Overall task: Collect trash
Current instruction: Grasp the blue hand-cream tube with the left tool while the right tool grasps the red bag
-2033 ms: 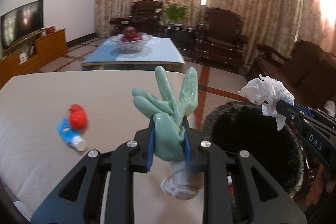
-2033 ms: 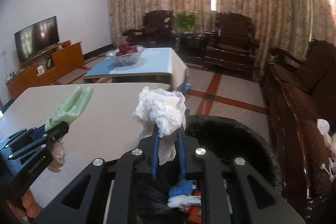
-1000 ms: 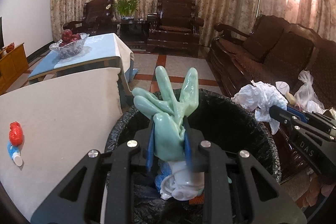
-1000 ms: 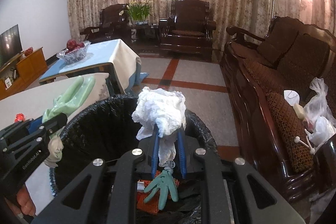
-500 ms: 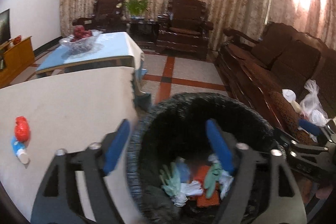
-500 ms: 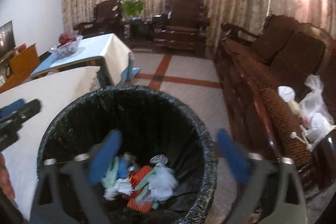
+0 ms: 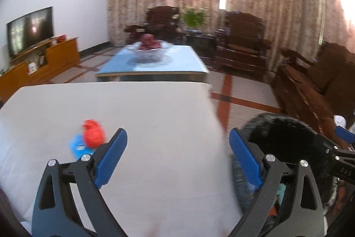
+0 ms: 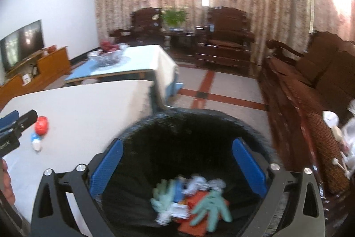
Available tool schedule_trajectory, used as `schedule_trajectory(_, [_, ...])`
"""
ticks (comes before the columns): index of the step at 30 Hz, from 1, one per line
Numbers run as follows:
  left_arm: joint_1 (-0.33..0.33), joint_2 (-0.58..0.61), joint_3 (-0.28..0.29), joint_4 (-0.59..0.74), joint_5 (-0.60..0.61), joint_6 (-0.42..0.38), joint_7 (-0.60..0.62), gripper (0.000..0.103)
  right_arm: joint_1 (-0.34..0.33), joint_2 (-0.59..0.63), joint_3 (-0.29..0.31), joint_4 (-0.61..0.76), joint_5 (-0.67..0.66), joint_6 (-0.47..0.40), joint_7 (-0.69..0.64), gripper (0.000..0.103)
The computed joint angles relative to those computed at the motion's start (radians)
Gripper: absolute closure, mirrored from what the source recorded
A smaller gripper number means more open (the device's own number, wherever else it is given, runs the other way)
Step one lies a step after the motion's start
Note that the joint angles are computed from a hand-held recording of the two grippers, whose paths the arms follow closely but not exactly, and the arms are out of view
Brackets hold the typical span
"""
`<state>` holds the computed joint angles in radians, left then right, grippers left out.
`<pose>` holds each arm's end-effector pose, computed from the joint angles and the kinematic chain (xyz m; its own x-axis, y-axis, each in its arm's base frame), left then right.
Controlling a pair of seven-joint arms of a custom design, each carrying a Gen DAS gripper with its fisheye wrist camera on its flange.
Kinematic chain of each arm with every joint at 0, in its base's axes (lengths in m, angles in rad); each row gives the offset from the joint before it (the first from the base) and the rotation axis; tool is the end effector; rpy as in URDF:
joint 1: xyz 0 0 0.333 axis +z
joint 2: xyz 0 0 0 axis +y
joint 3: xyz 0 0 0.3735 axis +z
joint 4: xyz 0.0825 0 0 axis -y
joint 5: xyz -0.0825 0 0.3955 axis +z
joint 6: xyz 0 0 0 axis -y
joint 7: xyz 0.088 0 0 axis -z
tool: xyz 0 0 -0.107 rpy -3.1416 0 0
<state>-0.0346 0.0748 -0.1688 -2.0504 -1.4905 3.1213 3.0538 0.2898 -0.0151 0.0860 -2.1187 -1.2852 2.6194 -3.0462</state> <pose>0.5914 -0.0321 0.5094 -0.2144 -0.9763 0.0296 -0.5199 0.0884 -0.8496 0.5318 0.2337 0.5140 -0.2619 -0.9645 -0.0348 -0.5339 0.1748 -0.8273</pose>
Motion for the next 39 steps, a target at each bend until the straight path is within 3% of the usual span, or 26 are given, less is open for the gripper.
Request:
schedule_trajectory(4, [0.036,0.005,0.028,0.006,0.011,0.03,-0.016,0.013,0.029,0.084,0.002,0.097,-0.016,0.041,-0.016,0.006])
schedule_trajectory(7, [0.073,0.022,0.046,0.013,0.084,0.057,-0.089,0.013,0.062,0.165,-0.012,0.198,-0.018,0.08,-0.043,0.006])
schedule_trajectory(15, [0.208,0.096,0.029,0.068,0.18,0.106,-0.169,0.013,0.162,0.351,-0.068,0.427,0.042,0.143,-0.138,0.006])
schedule_trajectory(20, [0.219,0.152,0.089,0.091,0.38,0.069,-0.375,0.013,0.201,0.511,-0.068,0.623,0.172,0.154,-0.312,0.006])
schedule_trajectory(28, [0.3,0.246,0.06,0.167,0.525,0.038,-0.5,0.013,0.234,0.749,-0.038,0.918,0.403,0.118,-0.583,0.006])
schedule_trajectory(32, [0.298,0.29,0.103,0.208,0.629,0.012,-0.614,0.013,0.246,0.851,-0.023,1.064,0.513,0.074,-0.717,0.007])
schedule_trajectory(35, [0.333,0.308,0.081,0.215,0.663,0.022,-0.641,0.013,0.255,0.924,-0.014,1.175,0.591,0.033,-0.806,0.01])
schedule_trajectory(39, [0.339,0.326,0.093,0.223,0.732,0.021,-0.711,0.013,0.268,1.016,-0.001,1.327,0.688,-0.039,-0.937,0.017])
